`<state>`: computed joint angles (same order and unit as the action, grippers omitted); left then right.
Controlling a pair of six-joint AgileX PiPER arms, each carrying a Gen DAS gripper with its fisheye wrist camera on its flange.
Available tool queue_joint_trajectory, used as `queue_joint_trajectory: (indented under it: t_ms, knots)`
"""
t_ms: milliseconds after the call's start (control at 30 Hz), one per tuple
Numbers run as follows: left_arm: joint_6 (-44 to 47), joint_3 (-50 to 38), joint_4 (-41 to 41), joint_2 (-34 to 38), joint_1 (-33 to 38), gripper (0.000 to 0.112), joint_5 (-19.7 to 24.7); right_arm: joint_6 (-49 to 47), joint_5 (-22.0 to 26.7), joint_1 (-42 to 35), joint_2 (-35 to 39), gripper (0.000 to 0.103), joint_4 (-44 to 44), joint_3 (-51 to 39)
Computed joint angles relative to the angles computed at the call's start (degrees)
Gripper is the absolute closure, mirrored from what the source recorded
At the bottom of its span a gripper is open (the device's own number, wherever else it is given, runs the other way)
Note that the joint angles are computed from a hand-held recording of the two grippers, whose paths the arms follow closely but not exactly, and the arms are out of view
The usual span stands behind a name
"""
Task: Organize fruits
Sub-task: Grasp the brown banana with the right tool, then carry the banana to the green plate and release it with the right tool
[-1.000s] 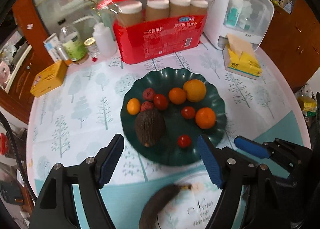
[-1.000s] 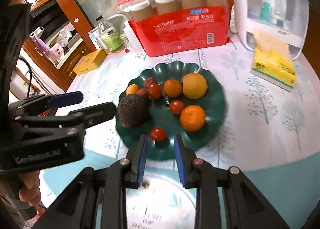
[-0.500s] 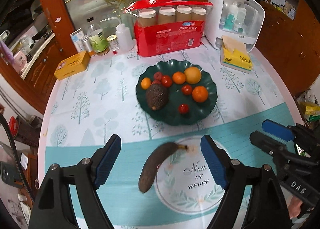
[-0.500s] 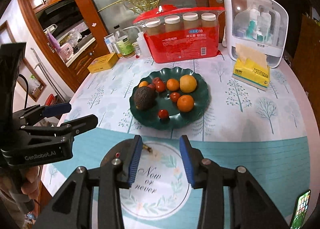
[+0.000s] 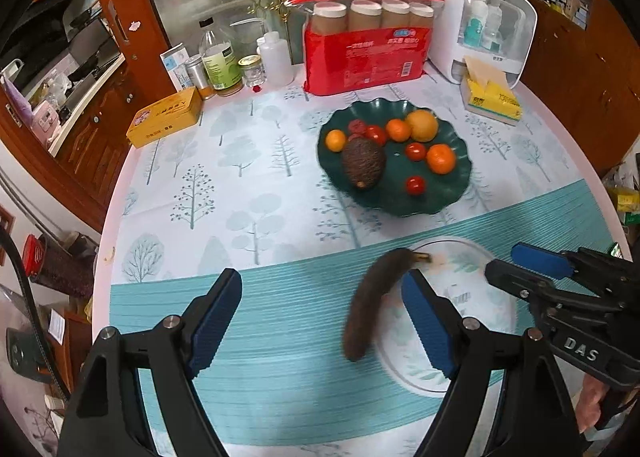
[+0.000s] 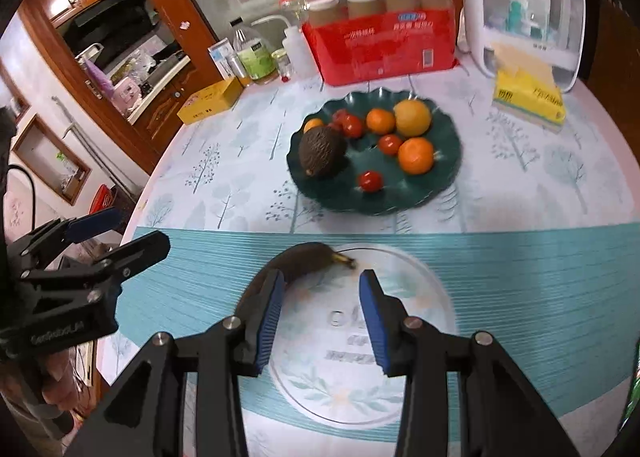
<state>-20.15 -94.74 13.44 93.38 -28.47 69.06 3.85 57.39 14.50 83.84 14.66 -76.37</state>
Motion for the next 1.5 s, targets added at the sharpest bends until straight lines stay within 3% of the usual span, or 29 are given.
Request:
queue_joint_trajectory:
  t_ms: [267, 500, 700, 833, 967, 1100, 1267, 1500]
  knots:
    - [8.2, 12.7, -0.7, -2.3, 7.9, 0.031, -13.8, 21.8, -6.4, 10.2, 8.8, 0.063, -7.8, -1.3]
    - [17.8, 19.2, -9.3, -1.0, 15.1, 0.031, -20.4, 35.0, -7.6, 13.7, 15.7, 0.063, -11.5, -3.3]
    - [23.3, 20.9, -14.3, 0.3, 18.4, 0.031, -22.5, 42.6, -4.8, 16.6, 20.8, 0.063, -16.5, -7.5]
    - [24.9, 21.2, -15.3, 0.7, 19.3, 0.031, -23.6, 47.8, -1.7, 19.9, 23.2, 0.054, -22.6, -11.0]
    - [26.1, 21.1, -16.5, 1.5, 20.9, 0.031, -23.9, 52.4, 3.2, 22.8, 26.0, 0.053, -28.1, -14.7]
    - [25.5, 21.3, -16.6, 1.8, 22.8, 0.031, -24.6, 50.3, 11.3, 25.5, 31.6, 0.057, -31.1, -21.6]
    - [26.5, 20.8, -18.4, 2.4, 24.7, 0.031, -23.8, 52.4, 6.8, 25.4, 29.6, 0.064, -29.8, -17.3]
    - [26.3, 21.1, -18.9, 1.3, 24.4, 0.031, -23.4, 55.8, -2.2, 25.5, 20.7, 0.065, -29.9, -6.1]
